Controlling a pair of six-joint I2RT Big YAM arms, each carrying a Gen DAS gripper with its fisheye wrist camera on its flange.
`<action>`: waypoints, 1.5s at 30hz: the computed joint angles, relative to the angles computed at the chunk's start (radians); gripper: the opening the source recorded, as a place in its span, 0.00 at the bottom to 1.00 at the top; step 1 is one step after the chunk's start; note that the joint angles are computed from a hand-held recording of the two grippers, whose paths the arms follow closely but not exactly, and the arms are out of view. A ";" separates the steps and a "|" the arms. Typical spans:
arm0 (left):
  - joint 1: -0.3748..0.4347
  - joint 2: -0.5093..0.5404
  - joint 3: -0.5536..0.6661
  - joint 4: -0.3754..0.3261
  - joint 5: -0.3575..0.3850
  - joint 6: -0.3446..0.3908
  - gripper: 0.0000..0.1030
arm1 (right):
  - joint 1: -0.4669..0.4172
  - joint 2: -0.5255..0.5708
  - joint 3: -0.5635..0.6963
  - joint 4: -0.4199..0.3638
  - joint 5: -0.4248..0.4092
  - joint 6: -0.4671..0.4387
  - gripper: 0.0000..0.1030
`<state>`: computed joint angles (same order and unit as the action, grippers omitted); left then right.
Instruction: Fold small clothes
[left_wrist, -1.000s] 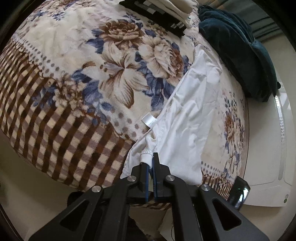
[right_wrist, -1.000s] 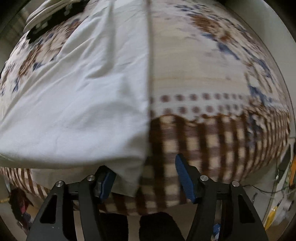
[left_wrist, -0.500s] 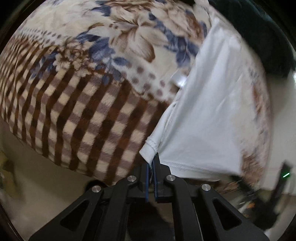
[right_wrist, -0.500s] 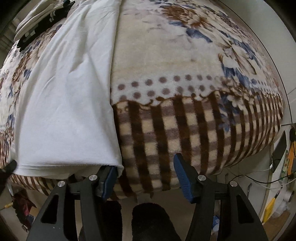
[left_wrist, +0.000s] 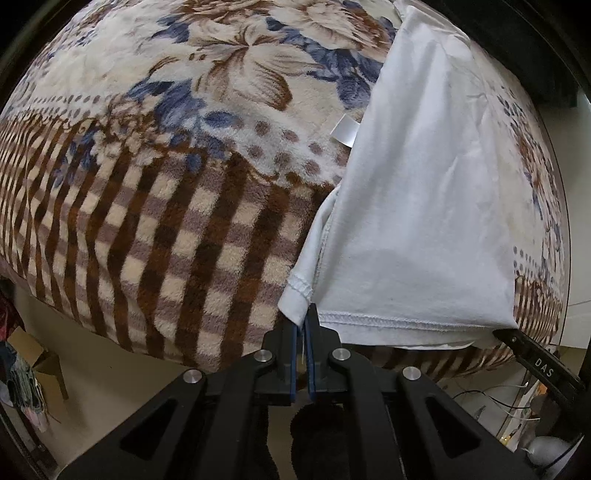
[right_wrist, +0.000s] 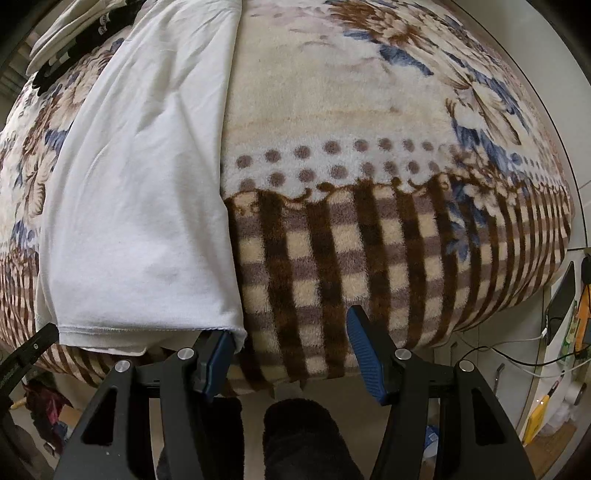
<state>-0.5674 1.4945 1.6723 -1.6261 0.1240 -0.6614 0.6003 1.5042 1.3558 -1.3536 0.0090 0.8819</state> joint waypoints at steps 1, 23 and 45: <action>0.000 0.002 0.002 -0.001 0.003 -0.001 0.03 | 0.000 0.001 -0.001 0.001 0.000 0.001 0.60; 0.165 0.042 -0.082 0.259 0.452 -0.050 0.56 | -0.245 -0.263 -0.405 0.586 -0.533 0.276 0.62; 0.167 -0.020 -0.092 0.217 0.397 0.035 0.06 | -0.188 -0.187 -0.466 0.888 -0.696 0.369 0.06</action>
